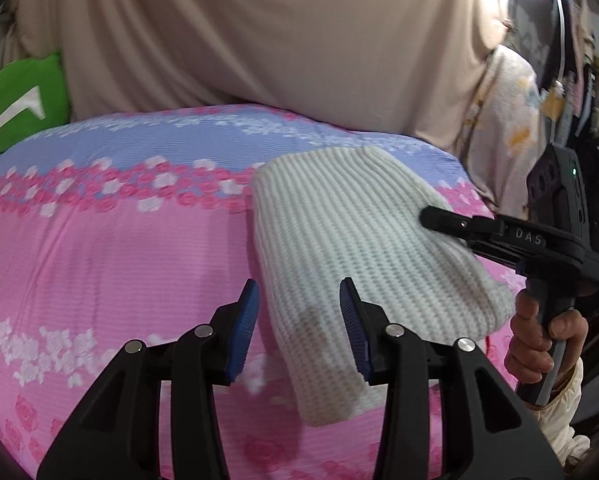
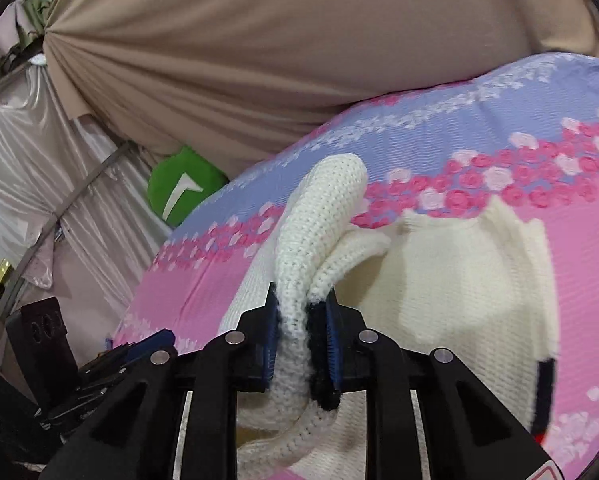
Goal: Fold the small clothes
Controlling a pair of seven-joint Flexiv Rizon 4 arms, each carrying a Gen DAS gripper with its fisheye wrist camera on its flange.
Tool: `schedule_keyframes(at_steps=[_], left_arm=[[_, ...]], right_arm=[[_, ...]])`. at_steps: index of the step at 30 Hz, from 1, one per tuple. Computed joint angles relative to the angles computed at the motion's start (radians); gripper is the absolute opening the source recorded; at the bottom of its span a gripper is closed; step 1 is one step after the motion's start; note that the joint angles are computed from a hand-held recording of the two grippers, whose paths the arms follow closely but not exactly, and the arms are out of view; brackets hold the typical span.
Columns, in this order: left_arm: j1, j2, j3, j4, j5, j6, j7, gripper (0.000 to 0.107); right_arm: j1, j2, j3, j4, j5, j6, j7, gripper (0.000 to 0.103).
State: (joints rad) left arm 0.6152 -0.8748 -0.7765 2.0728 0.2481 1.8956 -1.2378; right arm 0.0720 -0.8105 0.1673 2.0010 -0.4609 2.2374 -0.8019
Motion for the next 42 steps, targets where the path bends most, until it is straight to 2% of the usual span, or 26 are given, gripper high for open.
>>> schedule_keyframes(at_steps=[4, 8, 10, 13, 17, 21, 23, 26, 28, 30, 31, 32, 34, 37, 39, 40, 41, 42], left_arm=[[-0.047, -0.045, -0.026, -0.045, -0.006, -0.064, 0.049, 0.04], [-0.122, -0.068, -0.009, -0.087, -0.064, -0.126, 0.104, 0.04], [-0.195, -0.056, 0.051, -0.101, -0.097, -0.096, 0.114, 0.041], [-0.274, -0.043, 0.129, -0.114, -0.112, -0.04, 0.108, 0.05], [-0.379, -0.022, 0.246, -0.137, -0.135, 0.008, 0.076, 0.05], [-0.402, -0.024, 0.28, -0.149, -0.125, 0.015, 0.055, 0.053], [-0.42, -0.023, 0.299, -0.154, -0.125, 0.023, 0.046, 0.055], [-0.471, -0.015, 0.352, -0.16, -0.133, 0.047, 0.032, 0.057], [-0.502, -0.009, 0.385, -0.164, -0.141, 0.058, 0.022, 0.057], [-0.508, -0.006, 0.392, -0.165, -0.14, 0.056, 0.013, 0.057], [-0.507, -0.005, 0.393, -0.165, -0.139, 0.054, 0.009, 0.057], [-0.507, -0.004, 0.394, -0.166, -0.139, 0.051, 0.005, 0.057], [-0.511, 0.001, 0.399, -0.166, -0.144, 0.047, -0.003, 0.057], [-0.481, -0.003, 0.366, -0.161, -0.119, 0.048, -0.004, 0.06], [-0.506, 0.0, 0.391, -0.164, -0.125, 0.059, -0.006, 0.06], [-0.519, -0.001, 0.404, -0.169, -0.131, 0.061, -0.008, 0.061], [-0.529, -0.004, 0.413, -0.175, -0.135, 0.058, -0.008, 0.061], [-0.531, -0.007, 0.415, -0.179, -0.136, 0.053, -0.007, 0.065]], right_arm=[[-0.027, -0.014, -0.024, 0.1, 0.095, 0.066, 0.011, 0.019], [-0.061, -0.066, -0.018, 0.139, 0.115, 0.113, 0.04, 0.019], [-0.083, -0.096, -0.005, 0.142, 0.099, 0.169, 0.052, 0.019], [-0.077, -0.103, -0.018, 0.136, 0.082, 0.186, 0.061, 0.021], [-0.058, -0.091, -0.033, 0.163, 0.09, 0.224, 0.045, 0.034], [-0.039, -0.068, -0.039, 0.234, 0.09, 0.265, 0.003, 0.047], [-0.029, -0.064, -0.034, 0.262, 0.089, 0.275, -0.01, 0.059], [-0.03, -0.074, -0.02, 0.271, 0.055, 0.281, -0.012, 0.066], [-0.022, -0.083, -0.019, 0.251, 0.042, 0.262, -0.006, 0.066], [0.004, -0.079, -0.033, 0.228, 0.066, 0.217, -0.005, 0.057], [0.036, -0.066, -0.051, 0.218, 0.106, 0.186, -0.019, 0.038], [0.06, -0.053, -0.065, 0.215, 0.14, 0.168, -0.037, 0.029], [0.084, -0.029, -0.072, 0.224, 0.189, 0.218, -0.094, 0.024], [0.131, 0.011, -0.086, 0.257, 0.28, 0.299, -0.184, 0.022], [0.135, 0.009, -0.089, 0.253, 0.3, 0.265, -0.191, 0.022], [0.122, -0.007, -0.087, 0.239, 0.293, 0.215, -0.171, 0.022], [0.096, -0.028, -0.078, 0.22, 0.27, 0.154, -0.139, 0.023], [0.044, -0.064, -0.06, 0.199, 0.193, 0.13, -0.087, 0.023]])
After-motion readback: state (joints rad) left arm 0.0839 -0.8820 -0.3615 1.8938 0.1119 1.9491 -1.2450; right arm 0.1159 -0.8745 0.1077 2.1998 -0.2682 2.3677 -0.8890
